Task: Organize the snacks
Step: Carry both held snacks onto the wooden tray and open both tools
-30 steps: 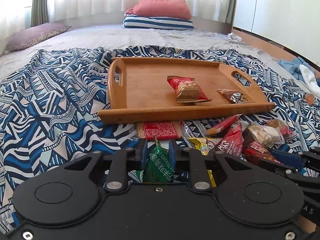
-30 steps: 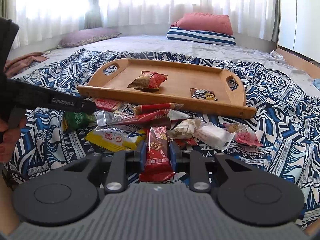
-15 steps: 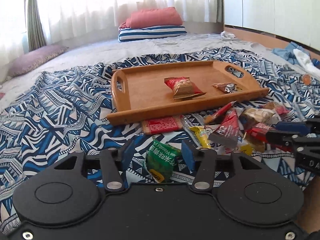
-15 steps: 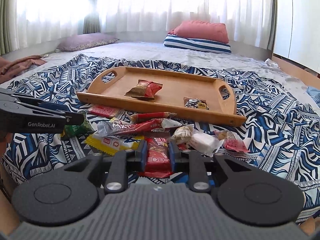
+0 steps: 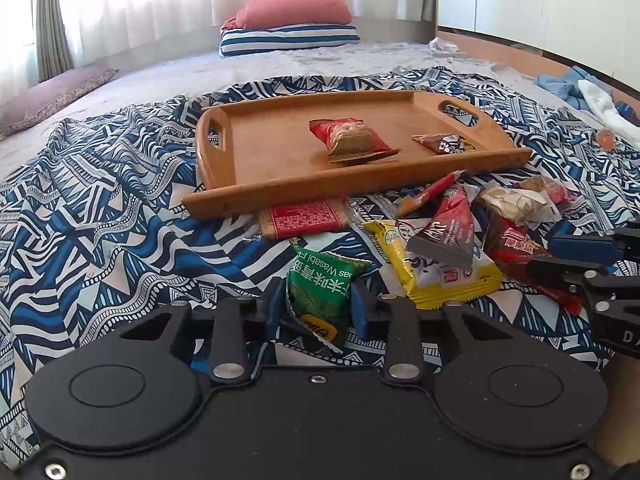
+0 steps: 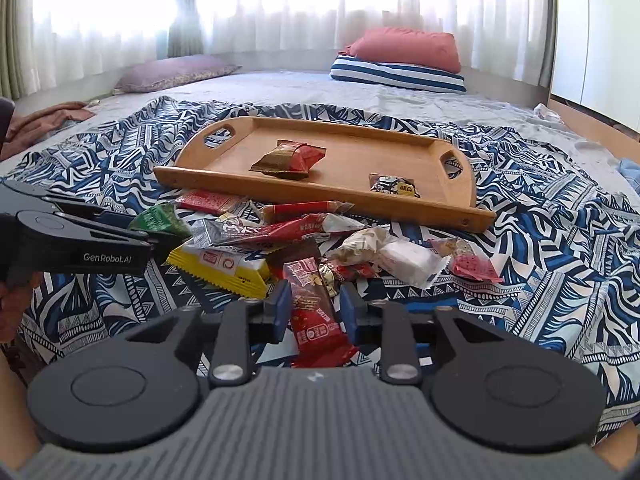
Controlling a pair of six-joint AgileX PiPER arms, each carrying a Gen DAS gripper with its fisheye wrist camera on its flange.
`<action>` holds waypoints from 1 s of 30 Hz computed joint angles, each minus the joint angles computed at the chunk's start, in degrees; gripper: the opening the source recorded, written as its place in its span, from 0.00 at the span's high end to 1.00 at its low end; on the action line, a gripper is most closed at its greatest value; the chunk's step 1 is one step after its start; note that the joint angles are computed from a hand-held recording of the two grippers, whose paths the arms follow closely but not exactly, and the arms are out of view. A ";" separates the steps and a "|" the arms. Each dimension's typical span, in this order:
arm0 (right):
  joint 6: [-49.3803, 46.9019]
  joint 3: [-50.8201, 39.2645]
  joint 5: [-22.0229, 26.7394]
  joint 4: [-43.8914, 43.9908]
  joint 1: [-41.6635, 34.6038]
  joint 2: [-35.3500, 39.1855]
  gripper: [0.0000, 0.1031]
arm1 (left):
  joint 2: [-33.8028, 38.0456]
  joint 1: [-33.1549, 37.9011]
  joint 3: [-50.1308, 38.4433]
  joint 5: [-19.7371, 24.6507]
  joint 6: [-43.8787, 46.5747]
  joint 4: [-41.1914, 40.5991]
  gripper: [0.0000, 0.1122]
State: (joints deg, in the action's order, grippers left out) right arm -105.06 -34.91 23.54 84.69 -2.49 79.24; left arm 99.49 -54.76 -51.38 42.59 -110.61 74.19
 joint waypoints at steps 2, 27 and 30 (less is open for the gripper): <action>-0.65 -0.13 -0.81 0.25 1.11 0.42 0.51 | -0.16 -0.19 -0.18 0.01 0.51 -0.48 0.72; 31.52 -14.40 4.75 -23.94 -0.17 1.40 0.72 | -5.81 7.56 -8.80 1.33 10.46 -6.88 0.73; 34.55 -19.84 3.76 -25.86 -0.38 4.97 0.72 | -4.85 10.22 -11.90 0.44 13.74 -8.76 0.73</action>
